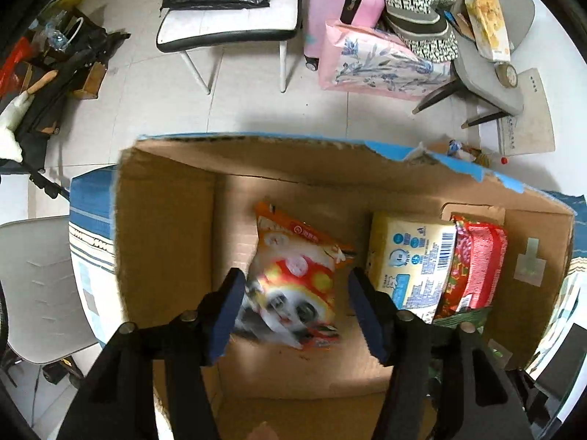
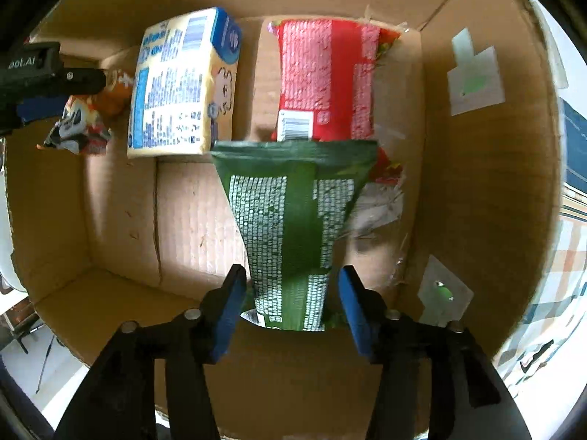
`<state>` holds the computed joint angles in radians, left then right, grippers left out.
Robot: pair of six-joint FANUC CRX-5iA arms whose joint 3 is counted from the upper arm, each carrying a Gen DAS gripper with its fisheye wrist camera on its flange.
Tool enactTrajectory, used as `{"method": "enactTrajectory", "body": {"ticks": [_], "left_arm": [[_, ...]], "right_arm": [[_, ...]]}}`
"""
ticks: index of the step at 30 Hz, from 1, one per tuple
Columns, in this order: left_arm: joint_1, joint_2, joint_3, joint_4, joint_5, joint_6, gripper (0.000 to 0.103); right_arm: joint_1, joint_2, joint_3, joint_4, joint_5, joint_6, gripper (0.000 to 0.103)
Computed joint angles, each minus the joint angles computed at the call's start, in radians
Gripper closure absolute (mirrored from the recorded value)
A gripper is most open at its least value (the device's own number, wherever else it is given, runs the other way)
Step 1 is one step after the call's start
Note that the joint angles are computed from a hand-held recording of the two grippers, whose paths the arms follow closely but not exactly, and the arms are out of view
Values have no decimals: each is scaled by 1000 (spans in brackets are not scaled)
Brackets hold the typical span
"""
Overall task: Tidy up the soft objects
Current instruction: 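Lift both bags into the box and open both tools to drop them, then grasp the lilac sock with the right tool while the left tool grasps the blue tube snack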
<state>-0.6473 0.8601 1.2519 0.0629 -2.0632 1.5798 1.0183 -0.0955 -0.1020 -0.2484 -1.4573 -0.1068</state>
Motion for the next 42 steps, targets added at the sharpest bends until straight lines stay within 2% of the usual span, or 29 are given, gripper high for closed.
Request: {"method": "enactTrajectory", "body": {"ticks": [1, 2, 4, 6, 8, 13, 20, 23, 33, 40, 42], "left_arm": [[2, -9, -9, 5, 8, 3, 39], [4, -27, -28, 4, 21, 4, 32], [4, -52, -49, -2, 36, -6, 23], [5, -84, -79, -16, 53, -13, 10], [9, -131, -137, -17, 82, -18, 7], [9, -272, -312, -30, 185, -39, 6], [9, -490, -557, -41, 324, -52, 6], [11, -575, -638, -43, 367, -54, 6], [28, -763, -778, -25, 407, -65, 6], [80, -906, -874, -47, 428, -44, 6], [110, -970, -935, -66, 432, -41, 6]], "right_arm": [[1, 0, 4, 5, -4, -2, 42], [0, 1, 12, 10, -12, -4, 38], [17, -1, 17, 45, -20, -21, 36], [22, 1, 34, 60, -33, -30, 27], [33, -8, 37, 74, -36, -45, 13], [65, 9, 82, 121, -77, -83, 5], [170, 13, 152, 211, -184, -207, 4], [206, -1, 146, 253, -200, -249, 4], [375, 44, 285, 368, -369, -396, 4], [464, 78, 361, 433, -415, -464, 4], [497, 85, 369, 452, -382, -488, 4]]}}
